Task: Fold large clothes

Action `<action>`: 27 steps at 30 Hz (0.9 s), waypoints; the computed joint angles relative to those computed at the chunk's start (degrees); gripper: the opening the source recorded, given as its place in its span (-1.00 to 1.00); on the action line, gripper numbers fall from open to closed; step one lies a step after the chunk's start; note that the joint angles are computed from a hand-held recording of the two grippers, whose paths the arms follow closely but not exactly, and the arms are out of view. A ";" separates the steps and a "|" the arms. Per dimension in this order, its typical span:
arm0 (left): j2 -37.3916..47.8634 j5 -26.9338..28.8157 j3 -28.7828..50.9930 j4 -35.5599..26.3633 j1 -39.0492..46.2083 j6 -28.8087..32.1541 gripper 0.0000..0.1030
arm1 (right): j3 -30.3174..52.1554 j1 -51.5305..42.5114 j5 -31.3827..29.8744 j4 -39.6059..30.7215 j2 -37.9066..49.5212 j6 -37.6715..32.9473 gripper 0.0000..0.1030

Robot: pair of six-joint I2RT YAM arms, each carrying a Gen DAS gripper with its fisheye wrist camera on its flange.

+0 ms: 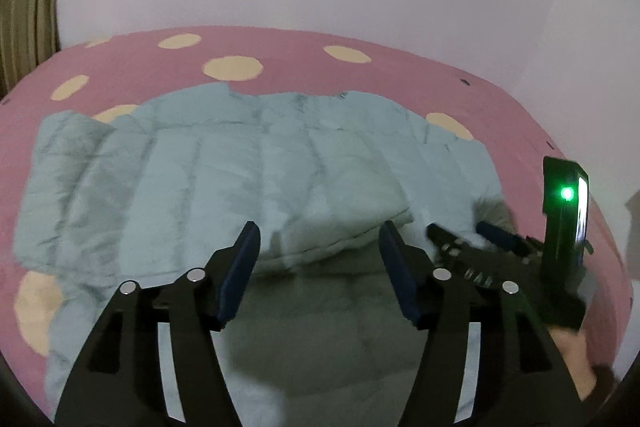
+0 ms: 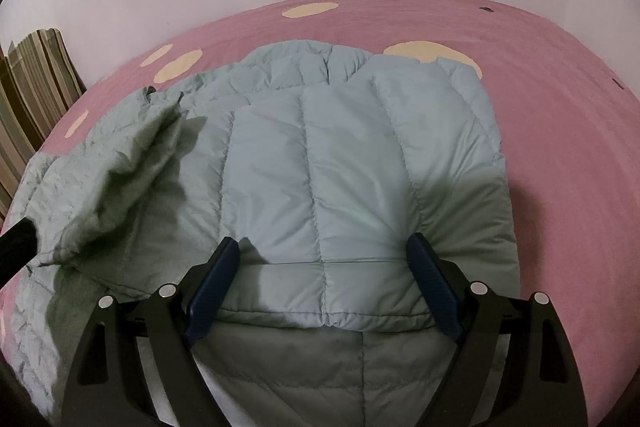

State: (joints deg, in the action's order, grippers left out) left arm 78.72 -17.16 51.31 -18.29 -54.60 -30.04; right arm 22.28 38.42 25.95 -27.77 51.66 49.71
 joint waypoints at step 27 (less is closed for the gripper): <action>-25.10 3.84 -13.29 -7.31 27.88 9.65 0.32 | 14.29 3.32 -4.26 1.30 5.45 0.92 -0.78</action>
State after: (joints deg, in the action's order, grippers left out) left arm 53.62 -13.33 38.02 -25.60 -26.72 -20.39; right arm 36.58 41.74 21.69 -26.47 57.10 50.63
